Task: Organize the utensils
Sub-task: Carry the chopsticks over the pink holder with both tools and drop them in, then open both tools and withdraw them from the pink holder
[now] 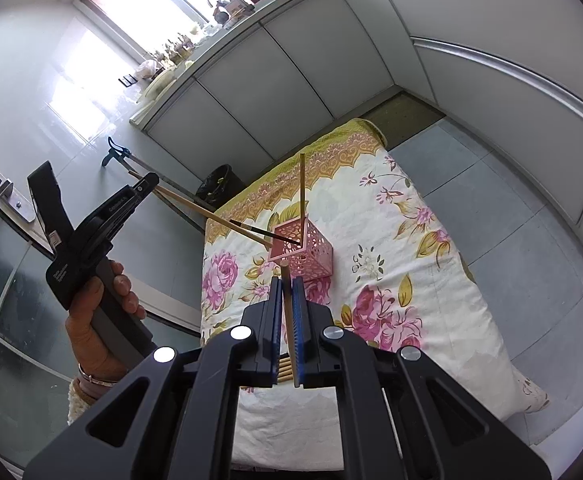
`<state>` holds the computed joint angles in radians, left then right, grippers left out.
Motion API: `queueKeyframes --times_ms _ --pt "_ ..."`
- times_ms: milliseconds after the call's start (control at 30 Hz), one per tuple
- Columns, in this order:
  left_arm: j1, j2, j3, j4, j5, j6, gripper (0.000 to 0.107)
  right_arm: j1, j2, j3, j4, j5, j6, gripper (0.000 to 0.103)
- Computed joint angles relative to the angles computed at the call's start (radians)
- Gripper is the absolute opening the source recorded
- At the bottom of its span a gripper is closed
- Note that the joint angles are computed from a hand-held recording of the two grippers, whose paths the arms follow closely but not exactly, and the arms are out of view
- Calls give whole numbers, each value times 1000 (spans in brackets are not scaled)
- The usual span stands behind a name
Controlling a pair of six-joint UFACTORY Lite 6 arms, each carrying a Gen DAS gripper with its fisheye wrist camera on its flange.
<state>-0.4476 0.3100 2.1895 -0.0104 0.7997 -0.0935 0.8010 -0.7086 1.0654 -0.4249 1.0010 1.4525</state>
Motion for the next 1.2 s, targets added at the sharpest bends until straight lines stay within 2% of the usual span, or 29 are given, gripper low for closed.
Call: queueKeyframes --times_ms 200,400,533,633,667,767,900,1000,1200 --pt "-2 122 71 34 9 -19 4 -134 5 -32 121 -66 -141 5" --pt "9 151 20 17 8 -7 6 -182 41 2 147 -82 -201 5" --pt "39 116 -29 -46 12 9 20 -200 67 33 151 -81 -218 5" --pt "57 49 -80 -75 -9 24 27 -218 93 62 158 -81 -238 6" --pt "64 17 -101 -85 -19 25 35 -223 103 70 158 -82 -241 5" --pt "105 -138 -234 -161 -76 63 50 -264 144 114 178 -91 -282 5" --pt "197 -375 -467 -295 -146 140 54 -332 239 221 185 -103 -346 5" --pt "315 -523 -647 -498 -153 287 54 -383 335 322 192 -112 -403 5" --pt "550 -584 -796 -798 -43 524 54 -438 574 561 158 -116 -465 5"
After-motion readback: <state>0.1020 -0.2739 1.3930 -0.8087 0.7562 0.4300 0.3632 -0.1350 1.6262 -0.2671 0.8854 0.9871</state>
